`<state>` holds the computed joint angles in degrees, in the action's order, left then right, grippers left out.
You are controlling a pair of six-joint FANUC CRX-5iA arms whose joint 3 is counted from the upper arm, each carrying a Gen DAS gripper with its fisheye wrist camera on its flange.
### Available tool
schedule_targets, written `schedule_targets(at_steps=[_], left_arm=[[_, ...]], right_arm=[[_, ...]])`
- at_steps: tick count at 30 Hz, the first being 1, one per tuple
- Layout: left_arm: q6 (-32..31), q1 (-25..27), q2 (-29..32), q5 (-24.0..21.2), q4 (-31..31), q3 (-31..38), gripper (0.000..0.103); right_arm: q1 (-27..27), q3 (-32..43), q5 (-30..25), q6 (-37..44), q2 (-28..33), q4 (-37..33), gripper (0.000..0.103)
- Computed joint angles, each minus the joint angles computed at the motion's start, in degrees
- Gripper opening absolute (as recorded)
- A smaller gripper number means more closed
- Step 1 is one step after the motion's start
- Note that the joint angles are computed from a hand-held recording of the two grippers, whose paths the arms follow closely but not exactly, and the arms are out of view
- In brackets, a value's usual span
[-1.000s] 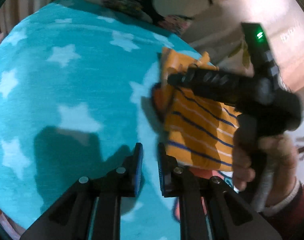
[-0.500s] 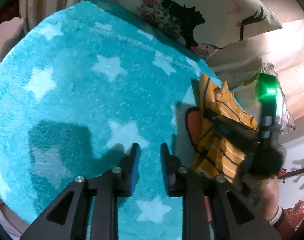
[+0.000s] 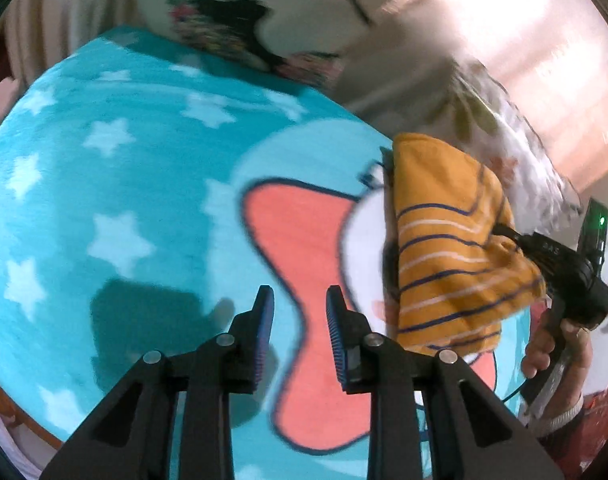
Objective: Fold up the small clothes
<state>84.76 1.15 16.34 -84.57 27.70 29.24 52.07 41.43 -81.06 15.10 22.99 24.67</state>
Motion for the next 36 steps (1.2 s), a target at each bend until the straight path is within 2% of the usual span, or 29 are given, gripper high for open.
schedule_targets(at_steps=[4,6,8,10,14,19,21,24,26,29,30,31,32,33,36], left_arm=[[1.1,-4.8,-0.4,0.5,-1.1,-0.5,0.025],[2.0,-6.8,0.1,0.2,-1.7,-0.2,0.025],[2.7,-8.8,0.9,-0.7,-2.5,0.7,0.025],[3.0,-10.4,1.6,-1.3,-3.4,1.8,0.028],[2.9,-12.7,3.0,-0.6,-4.4,3.6,0.046],[2.3,-14.2,7.3,2.0,-1.2,5.9,0.067],[1.8,-14.6,10.0,3.0,1.4,7.3,0.077],[1.1,-15.2,14.5,3.1,6.0,10.3,0.082],[0.6,-15.9,18.0,2.6,9.4,13.0,0.084],[3.3,-16.9,22.2,0.3,13.0,16.3,0.084],[3.8,-17.4,22.2,0.7,12.0,17.0,0.076],[4.6,-17.7,23.3,-0.8,11.6,19.2,0.064],[6.8,-17.9,25.0,-3.4,10.1,23.5,0.051],[7.6,-17.8,25.6,-4.5,9.7,25.6,0.036],[9.0,-16.8,27.6,-8.2,10.0,33.1,0.032]], right_arm=[[-1.7,-18.0,0.8,-7.0,-12.5,0.4,0.01],[-3.7,-26.7,4.1,-9.0,-18.5,-3.4,0.011],[-5.9,-33.6,10.0,-10.8,-23.8,-8.0,0.017],[-5.7,-38.2,13.3,-14.1,-27.6,-7.2,0.028],[-3.8,-40.4,13.1,-15.9,-31.1,-3.0,0.031],[-3.4,-41.8,17.5,-11.7,-33.3,-3.3,0.061],[-5.2,-40.4,18.0,-7.7,-32.1,-6.2,0.072],[-9.3,-39.6,20.4,-2.5,-30.0,-13.1,0.073],[-11.1,-39.7,21.9,-1.0,-28.8,-15.4,0.073],[-12.8,-39.8,24.9,1.0,-27.2,-18.4,0.073],[-12.3,-40.2,26.0,0.2,-26.9,-16.7,0.066],[-12.6,-39.7,26.4,0.8,-26.4,-17.9,0.046],[-13.7,-39.0,28.4,1.9,-26.1,-22.0,0.041],[-14.0,-38.9,29.4,1.5,-26.2,-23.0,0.034],[-14.4,-38.9,34.1,1.9,-27.1,-25.0,0.03]])
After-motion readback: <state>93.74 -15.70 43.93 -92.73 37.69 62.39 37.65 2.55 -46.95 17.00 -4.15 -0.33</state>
